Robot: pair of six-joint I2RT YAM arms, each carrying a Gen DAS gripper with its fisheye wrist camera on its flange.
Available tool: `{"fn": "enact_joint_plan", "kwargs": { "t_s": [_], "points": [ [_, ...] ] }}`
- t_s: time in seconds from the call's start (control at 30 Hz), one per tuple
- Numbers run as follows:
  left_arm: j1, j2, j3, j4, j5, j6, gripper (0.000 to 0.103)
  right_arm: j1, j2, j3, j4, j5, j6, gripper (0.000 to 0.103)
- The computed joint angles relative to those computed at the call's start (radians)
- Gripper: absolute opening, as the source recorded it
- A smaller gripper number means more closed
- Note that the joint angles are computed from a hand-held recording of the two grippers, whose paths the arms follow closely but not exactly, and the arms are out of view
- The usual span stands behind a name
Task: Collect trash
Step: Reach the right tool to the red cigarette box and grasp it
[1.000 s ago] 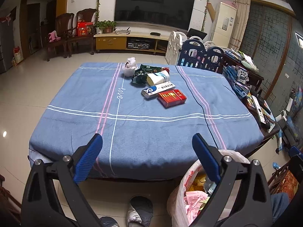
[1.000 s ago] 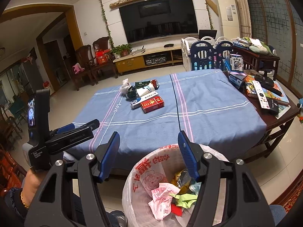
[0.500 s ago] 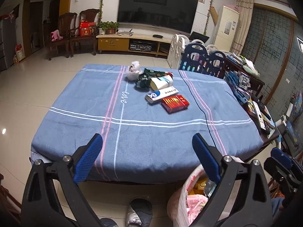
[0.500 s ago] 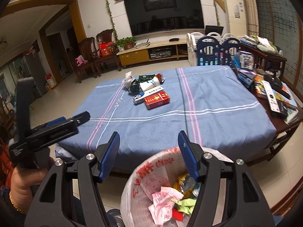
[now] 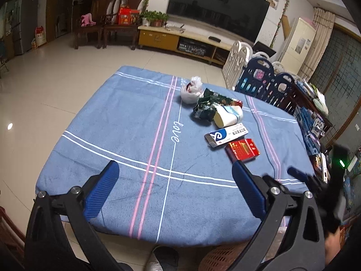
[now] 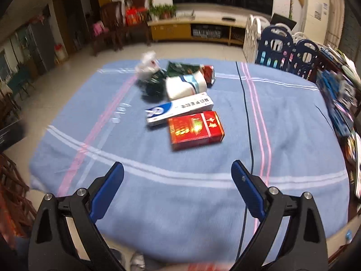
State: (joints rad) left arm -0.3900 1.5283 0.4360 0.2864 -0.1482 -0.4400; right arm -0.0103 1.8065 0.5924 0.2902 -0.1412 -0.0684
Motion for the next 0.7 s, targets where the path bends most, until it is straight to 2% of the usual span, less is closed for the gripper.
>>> {"fn": "enact_joint_plan", "kwargs": {
  "t_s": [0.17, 0.27, 0.3, 0.4, 0.5, 0.6, 0.63, 0.7],
  "points": [
    [-0.004, 0.061, 0.047, -0.002, 0.011, 0.015, 0.1, 0.014, 0.294, 0.298, -0.077, 0.046, -0.046, 0.094],
    [-0.011, 0.088, 0.066, -0.002, 0.021, 0.017, 0.1, 0.005, 0.415, 0.433, -0.14, 0.028, -0.05, 0.094],
    [-0.015, 0.1, 0.076, -0.005, 0.024, 0.021, 0.1, 0.005, 0.438, 0.452, -0.139, 0.029, -0.05, 0.097],
    [-0.031, 0.137, 0.111, -0.014, 0.022, 0.056, 0.1, 0.022, 0.46, 0.452, -0.079, 0.048, -0.084, 0.098],
    [-0.045, 0.194, 0.165, -0.026, 0.024, 0.107, 0.1, 0.051, 0.468, 0.429, -0.033, 0.12, -0.14, 0.098],
    [-0.027, 0.27, 0.234, -0.027, 0.093, 0.161, 0.1, 0.064, 0.463, 0.376, 0.033, 0.169, -0.199, 0.098],
    [-0.022, 0.29, 0.253, -0.029, 0.109, 0.175, 0.1, 0.06, 0.456, 0.347, 0.065, 0.17, -0.212, 0.096],
    [-0.019, 0.354, 0.303, -0.024, 0.12, 0.22, 0.1, 0.038, 0.437, 0.316, 0.091, 0.143, -0.222, 0.087]
  ]
}}
